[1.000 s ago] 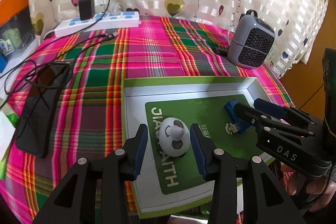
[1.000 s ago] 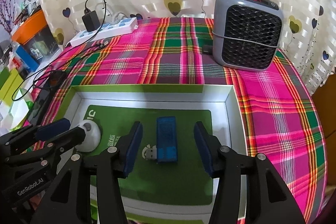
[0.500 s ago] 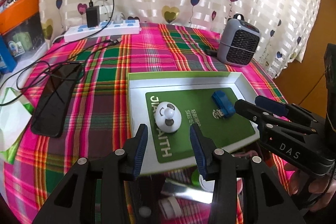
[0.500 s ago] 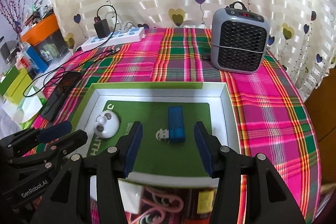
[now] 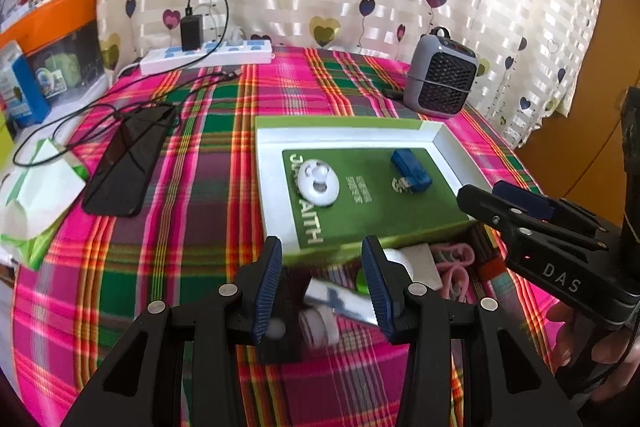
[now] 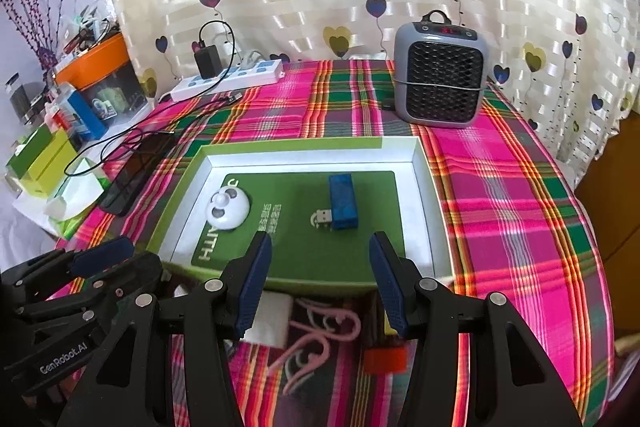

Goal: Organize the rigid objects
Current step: 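Move both grippers back toward the remaining items beside the box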

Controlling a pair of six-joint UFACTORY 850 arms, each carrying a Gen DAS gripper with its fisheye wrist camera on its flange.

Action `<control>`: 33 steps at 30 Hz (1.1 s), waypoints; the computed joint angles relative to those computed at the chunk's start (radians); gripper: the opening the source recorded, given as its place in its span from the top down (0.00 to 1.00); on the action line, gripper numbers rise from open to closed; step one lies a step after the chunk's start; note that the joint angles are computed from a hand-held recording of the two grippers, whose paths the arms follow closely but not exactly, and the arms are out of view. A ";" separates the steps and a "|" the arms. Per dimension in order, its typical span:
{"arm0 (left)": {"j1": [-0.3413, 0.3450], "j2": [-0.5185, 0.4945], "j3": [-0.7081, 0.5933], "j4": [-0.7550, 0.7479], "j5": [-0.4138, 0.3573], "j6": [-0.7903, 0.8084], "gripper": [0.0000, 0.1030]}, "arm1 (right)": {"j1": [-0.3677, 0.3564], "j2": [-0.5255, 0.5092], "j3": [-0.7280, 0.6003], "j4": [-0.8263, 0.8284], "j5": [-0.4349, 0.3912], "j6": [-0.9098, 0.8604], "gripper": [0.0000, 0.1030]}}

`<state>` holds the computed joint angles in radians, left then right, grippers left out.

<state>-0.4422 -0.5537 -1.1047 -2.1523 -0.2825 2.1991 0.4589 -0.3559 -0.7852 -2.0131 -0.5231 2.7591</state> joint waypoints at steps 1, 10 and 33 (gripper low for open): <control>0.001 0.003 0.007 -0.003 -0.001 0.002 0.60 | 0.004 0.002 0.004 0.002 -0.004 0.000 0.50; 0.011 0.032 0.068 -0.092 -0.017 0.089 0.60 | 0.043 0.011 0.039 0.024 -0.036 0.012 0.50; 0.136 0.037 0.161 -0.012 -0.139 -0.030 0.60 | 0.082 0.060 0.188 0.090 -0.126 0.127 0.50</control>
<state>-0.3061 -0.5169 -0.9434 -2.1640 -0.4218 2.1694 0.5408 -0.2958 -0.5970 -1.9228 -0.6490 2.8857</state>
